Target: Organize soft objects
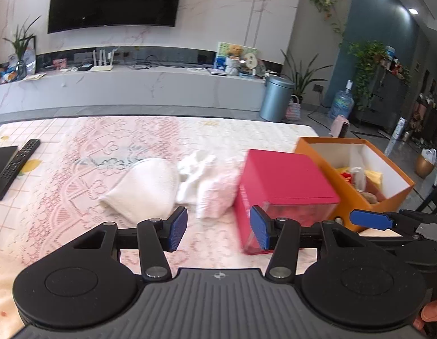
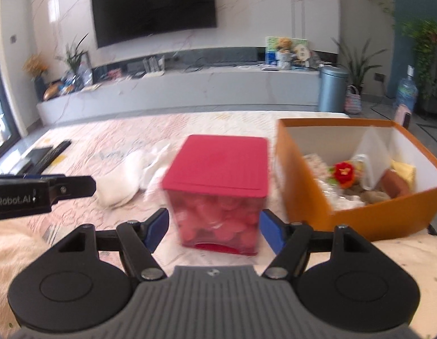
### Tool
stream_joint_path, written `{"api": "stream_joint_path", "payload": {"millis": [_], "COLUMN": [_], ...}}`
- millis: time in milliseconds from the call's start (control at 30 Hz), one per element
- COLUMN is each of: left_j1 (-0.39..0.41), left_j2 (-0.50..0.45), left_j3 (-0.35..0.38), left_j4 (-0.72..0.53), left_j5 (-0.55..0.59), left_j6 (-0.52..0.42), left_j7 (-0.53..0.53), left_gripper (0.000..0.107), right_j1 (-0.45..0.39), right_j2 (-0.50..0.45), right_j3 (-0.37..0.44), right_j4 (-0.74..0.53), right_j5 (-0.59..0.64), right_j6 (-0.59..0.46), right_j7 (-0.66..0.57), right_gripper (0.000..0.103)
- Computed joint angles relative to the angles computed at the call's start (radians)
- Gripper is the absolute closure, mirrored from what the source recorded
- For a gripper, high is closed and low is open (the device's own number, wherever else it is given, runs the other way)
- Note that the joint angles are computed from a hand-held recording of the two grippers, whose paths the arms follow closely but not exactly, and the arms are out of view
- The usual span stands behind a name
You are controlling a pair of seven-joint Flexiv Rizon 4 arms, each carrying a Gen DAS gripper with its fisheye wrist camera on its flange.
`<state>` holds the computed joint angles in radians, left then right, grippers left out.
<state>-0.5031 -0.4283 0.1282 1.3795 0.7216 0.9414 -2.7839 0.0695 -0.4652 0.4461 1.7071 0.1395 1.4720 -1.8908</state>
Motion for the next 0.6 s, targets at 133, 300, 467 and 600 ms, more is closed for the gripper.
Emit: {"api": "stream_joint_path", "payload": {"millis": [133,300,467,600], "left_j1": [0.012,0.054,0.098,0.136], "left_j2": [0.034,0.071,0.087,0.083], "left_j3": [0.014,0.009,0.002,0.001], "left_j4": [0.061,0.13,0.177,0.196], "left_j5": [0.019,0.034,0.02,-0.017], "left_j6": [0.026,0.064,0.084,0.111], "left_j7": [-0.03,-0.028,0.001,0.018], "left_gripper": [0.048,0.048,0.048,0.048], "right_j1": [0.024,0.056,0.118,0.146], "right_j2": [-0.014,-0.05,-0.091,-0.129], "right_j3": [0.013,0.021,-0.018,-0.029], "right_j4": [-0.008,-0.049,-0.104,-0.166], "right_j5": [-0.024,-0.072,-0.132,-0.176], "right_j6": [0.007,-0.001,-0.025,-0.068], "right_j7": [-0.028,-0.069,-0.081,-0.114], "right_gripper": [0.033,0.033,0.034,0.035]}}
